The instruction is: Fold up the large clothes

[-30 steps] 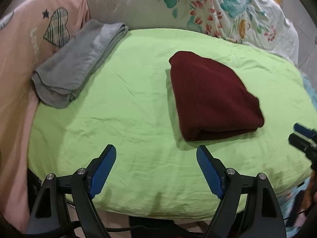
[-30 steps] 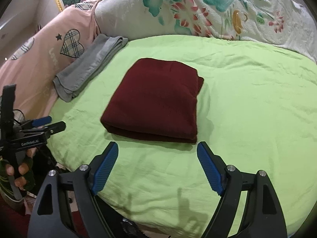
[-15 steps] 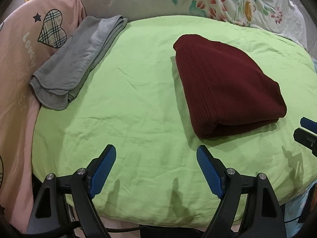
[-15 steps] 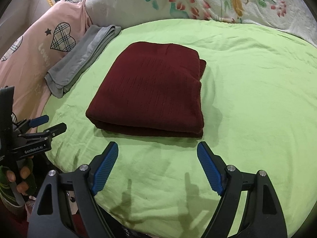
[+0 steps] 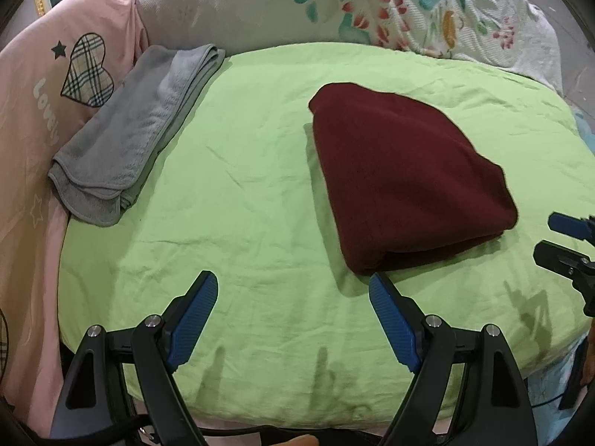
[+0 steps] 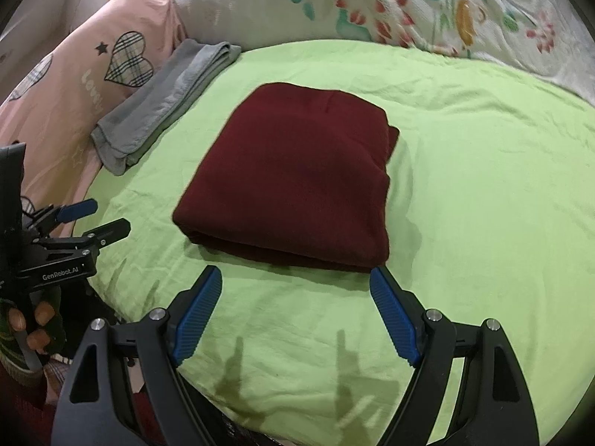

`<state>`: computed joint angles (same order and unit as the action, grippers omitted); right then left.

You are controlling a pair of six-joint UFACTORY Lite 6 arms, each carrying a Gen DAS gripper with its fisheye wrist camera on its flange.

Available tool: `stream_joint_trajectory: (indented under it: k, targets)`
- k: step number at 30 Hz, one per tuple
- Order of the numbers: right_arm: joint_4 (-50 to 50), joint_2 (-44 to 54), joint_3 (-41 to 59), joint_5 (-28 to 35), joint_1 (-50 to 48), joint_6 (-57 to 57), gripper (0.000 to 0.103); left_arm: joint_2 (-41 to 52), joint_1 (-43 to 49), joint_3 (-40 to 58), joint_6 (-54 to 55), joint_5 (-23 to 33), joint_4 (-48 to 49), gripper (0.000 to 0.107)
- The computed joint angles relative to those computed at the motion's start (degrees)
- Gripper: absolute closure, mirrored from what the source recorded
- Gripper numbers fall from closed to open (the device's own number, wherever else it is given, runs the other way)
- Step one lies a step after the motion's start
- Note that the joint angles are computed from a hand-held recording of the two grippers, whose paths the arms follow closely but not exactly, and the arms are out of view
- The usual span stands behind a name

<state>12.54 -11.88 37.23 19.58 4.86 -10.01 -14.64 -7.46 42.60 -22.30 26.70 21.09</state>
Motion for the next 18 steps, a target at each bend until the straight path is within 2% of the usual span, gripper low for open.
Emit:
stream_joint_trajectory:
  k: [8, 18]
  targets:
    - [-2.7, -2.06, 0.07, 1.64, 2.0, 1.48, 0.021, -5.35, -0.95, -1.65, 2.91, 1.56, -2.61, 0.023]
    - [-4.19, -4.08, -0.24, 2.58, 2.62, 3.88, 0.021, -7.14, -2.23, -1.7, 4.42, 2.44, -4.29, 0.023]
